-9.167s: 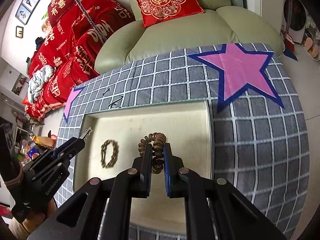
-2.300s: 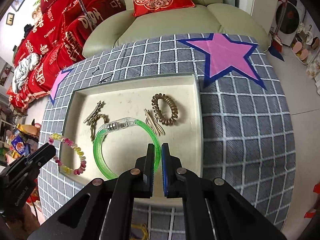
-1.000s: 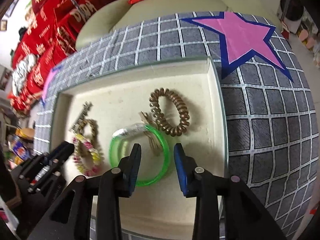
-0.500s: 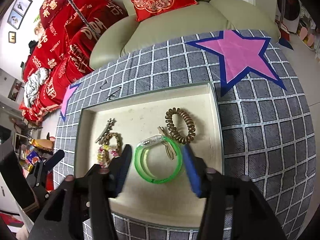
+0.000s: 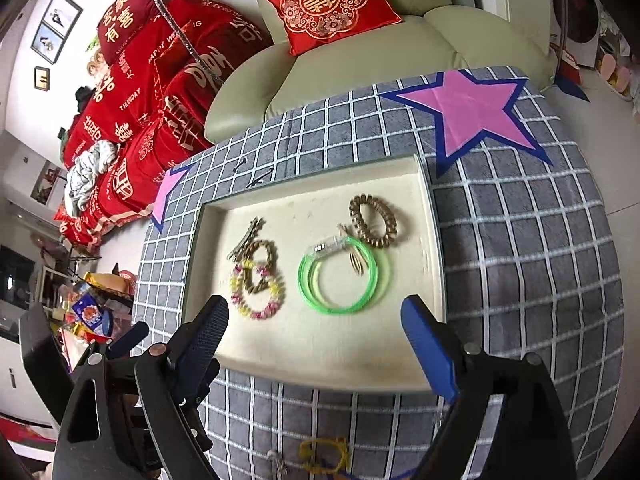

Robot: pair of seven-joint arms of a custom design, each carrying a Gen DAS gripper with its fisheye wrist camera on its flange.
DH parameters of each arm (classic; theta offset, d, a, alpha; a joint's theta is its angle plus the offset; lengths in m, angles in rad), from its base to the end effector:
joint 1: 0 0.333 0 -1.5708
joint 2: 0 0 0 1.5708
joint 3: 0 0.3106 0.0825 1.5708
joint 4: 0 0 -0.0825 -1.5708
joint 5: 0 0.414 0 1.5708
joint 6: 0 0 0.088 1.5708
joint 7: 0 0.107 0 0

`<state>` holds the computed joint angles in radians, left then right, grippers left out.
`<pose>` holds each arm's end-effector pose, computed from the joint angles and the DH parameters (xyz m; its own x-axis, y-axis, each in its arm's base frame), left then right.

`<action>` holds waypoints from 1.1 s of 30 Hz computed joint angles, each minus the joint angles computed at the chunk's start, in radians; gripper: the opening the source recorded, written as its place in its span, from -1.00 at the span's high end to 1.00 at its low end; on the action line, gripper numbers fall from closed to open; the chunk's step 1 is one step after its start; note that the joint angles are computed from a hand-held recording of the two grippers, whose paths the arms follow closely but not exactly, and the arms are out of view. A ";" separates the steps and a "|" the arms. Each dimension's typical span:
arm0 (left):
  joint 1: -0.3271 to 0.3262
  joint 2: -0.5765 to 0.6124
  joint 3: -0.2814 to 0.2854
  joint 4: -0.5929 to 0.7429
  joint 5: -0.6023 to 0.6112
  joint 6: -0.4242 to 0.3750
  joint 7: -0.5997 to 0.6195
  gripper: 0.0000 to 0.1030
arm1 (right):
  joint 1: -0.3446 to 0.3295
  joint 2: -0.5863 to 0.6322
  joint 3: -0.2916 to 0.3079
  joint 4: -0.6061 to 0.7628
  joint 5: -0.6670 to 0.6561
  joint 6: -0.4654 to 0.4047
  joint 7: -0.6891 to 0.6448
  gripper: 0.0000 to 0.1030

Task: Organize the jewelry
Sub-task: 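Move both tools back out of the tray toward the loose jewelry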

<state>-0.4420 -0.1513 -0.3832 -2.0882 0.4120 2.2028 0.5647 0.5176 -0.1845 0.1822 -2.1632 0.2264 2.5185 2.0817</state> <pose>0.3894 -0.4118 0.4983 -0.0107 -0.9979 -0.0638 -0.8867 0.0390 -0.4608 0.4329 0.3675 0.5165 0.1179 -0.9112 -0.3948 -0.9363 0.0304 -0.3498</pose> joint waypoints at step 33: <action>-0.115 -0.302 -0.045 -0.309 -0.348 -0.009 0.054 -1.00 | 0.099 -0.435 0.043 -0.370 -0.003 -0.203 0.237 -0.78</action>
<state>-0.5565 -0.4534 -0.4281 -2.3976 0.0639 2.1936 0.6187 0.6162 -0.6198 0.2256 -2.5333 0.2234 2.3160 2.3185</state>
